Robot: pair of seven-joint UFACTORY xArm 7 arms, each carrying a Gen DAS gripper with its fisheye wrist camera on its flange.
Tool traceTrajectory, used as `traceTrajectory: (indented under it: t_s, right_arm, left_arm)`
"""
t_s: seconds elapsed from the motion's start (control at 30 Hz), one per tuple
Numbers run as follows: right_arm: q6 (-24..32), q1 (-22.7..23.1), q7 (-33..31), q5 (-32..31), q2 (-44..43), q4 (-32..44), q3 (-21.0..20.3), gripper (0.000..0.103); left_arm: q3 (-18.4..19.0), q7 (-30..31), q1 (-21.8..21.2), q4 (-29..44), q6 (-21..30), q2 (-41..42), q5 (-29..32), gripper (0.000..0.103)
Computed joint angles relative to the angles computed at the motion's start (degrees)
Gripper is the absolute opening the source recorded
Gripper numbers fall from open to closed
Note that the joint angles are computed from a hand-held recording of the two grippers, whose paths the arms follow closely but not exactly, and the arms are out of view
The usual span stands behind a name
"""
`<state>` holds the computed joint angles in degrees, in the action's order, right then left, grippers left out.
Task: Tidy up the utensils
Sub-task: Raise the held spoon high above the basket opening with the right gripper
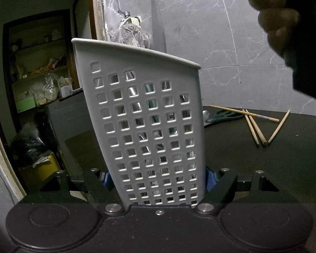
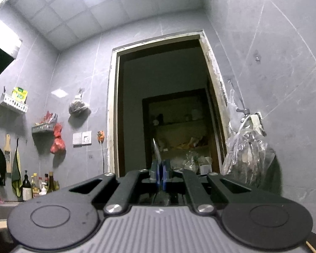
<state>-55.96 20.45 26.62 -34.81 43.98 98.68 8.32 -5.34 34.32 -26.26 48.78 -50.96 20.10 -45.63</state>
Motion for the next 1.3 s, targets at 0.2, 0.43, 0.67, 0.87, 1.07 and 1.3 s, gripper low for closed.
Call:
traceTrajectory:
  t_s: [0.2, 0.43, 0.67, 0.87, 1.07, 1.3]
  right_arm:
    - [2.7, 0.4, 0.9, -1.8, 0.9, 0.7, 0.1, 0.004]
    - [4.5, 0.0, 1.0, -2.9, 0.8, -0.6, 0.5, 0.004]
    - [6.2, -0.3, 0.2, -2.6, 0.7, -1.9, 0.9, 0.004]
    - [7.9, -0.9, 0.8, -3.0, 0.8, -2.6, 1.6, 0.004]
    - [9.1, -1.2, 0.7, -3.3, 0.8, -3.1, 2.0, 0.004]
    - [11.0, -2.0, 1.1, -4.9, 0.4, -4.0, 2.5, 0.004]
  left_arm:
    - [0.0, 0.2, -0.1, 0.2, 0.0, 0.1, -0.2, 0.079]
    - [0.0, 0.2, -0.1, 0.2, 0.0, 0.0, -0.2, 0.079]
    - [0.0, 0.2, -0.1, 0.1, 0.0, 0.0, -0.2, 0.079]
    - [0.0, 0.2, -0.1, 0.1, 0.0, 0.0, -0.2, 0.079]
    - [0.0, 0.1, -0.1, 0.0, 0.0, 0.0, -0.2, 0.079]
    - [0.0, 0.1, -0.1, 0.0, 0.0, -0.1, -0.1, 0.079]
